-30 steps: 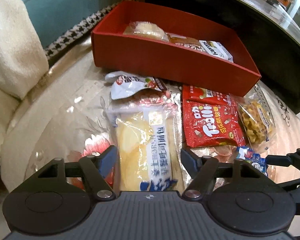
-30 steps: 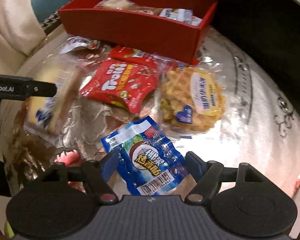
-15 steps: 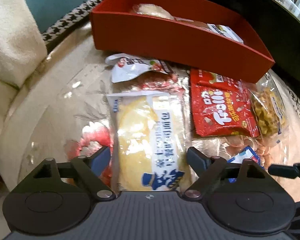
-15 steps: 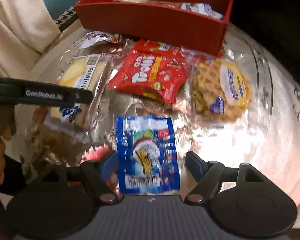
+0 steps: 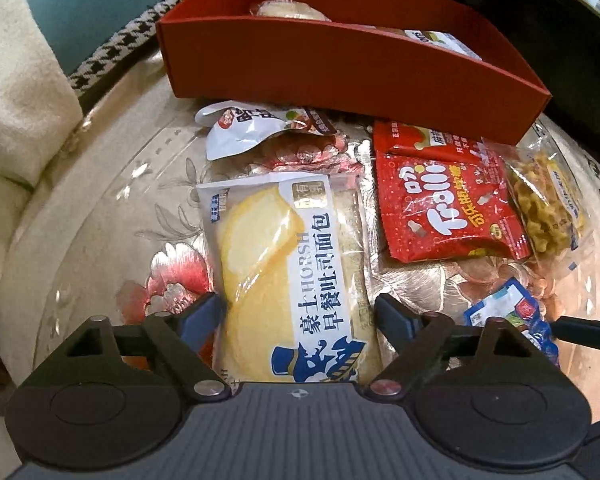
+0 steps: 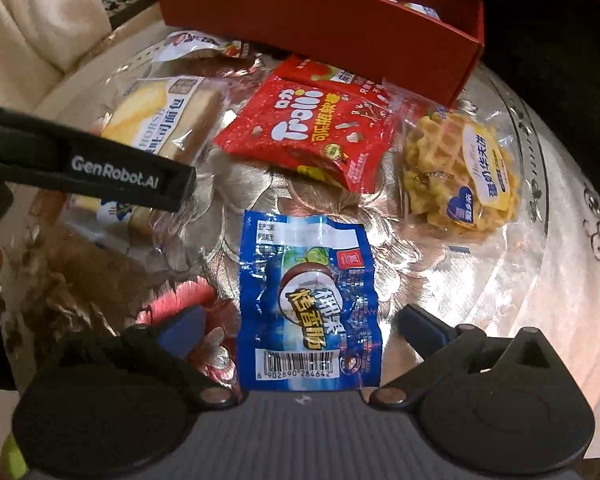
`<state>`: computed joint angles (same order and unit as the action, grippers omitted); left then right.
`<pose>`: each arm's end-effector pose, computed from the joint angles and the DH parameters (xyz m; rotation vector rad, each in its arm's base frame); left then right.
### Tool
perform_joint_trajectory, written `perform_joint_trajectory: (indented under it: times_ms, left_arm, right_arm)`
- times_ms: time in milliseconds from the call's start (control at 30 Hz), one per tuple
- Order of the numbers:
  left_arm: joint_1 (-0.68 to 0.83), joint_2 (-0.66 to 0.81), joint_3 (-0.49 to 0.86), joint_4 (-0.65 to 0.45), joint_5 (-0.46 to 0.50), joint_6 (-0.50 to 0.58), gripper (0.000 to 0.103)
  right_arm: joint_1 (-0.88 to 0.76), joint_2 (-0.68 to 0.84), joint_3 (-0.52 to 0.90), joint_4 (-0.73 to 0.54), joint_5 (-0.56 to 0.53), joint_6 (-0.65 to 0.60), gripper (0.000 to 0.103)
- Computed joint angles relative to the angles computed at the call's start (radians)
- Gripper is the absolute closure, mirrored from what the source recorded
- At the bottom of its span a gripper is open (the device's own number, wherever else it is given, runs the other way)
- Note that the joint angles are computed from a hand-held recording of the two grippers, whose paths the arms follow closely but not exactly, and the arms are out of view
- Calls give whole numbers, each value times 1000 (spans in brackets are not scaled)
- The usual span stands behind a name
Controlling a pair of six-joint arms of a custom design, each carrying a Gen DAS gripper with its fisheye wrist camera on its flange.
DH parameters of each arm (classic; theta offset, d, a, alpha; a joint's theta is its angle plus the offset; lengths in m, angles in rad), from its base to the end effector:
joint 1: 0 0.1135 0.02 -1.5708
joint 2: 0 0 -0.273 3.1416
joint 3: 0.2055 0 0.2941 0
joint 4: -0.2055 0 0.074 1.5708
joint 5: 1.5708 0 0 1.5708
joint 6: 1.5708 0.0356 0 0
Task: Organize snacks
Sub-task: 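Grasp the HORSH toast bread with the left tool while the right tool grasps the blue coconut bag, then lift and carry the toast bread and blue bag over the red box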
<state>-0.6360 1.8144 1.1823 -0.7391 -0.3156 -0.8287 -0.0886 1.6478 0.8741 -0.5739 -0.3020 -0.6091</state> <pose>0.3082 -0.2138 0.1510 -0.3115 2.7631 0.1428 0.3125 -0.0171 0.1221 -0.7708 2.7083 0.2947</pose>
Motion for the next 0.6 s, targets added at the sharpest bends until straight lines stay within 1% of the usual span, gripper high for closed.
perform_joint_trajectory:
  times_ms: [33, 100, 133, 200, 367, 600]
  left_arm:
    - [-2, -3, -3, 1, 0, 0, 15]
    - [-7, -11, -9, 2, -2, 7, 18]
    - [-11, -14, -12, 4, -6, 9, 20]
    - [-20, -23, -17, 1, -7, 13, 22]
    - [-17, -59, -41, 11, 34, 8, 25]
    - [-33, -98, -51, 15, 47, -2, 26]
  right_arm:
    - [-10, 5, 10, -12, -9, -9, 4]
    - [-23, -16, 4, -6, -7, -9, 20]
    - [-28, -28, -4, 0, -3, -11, 23]
    - [-46, -44, -8, -5, -17, -12, 37]
    - [-72, -64, -13, -27, -22, -22, 38]
    - [-126, -108, -1, -61, -88, 4, 38]
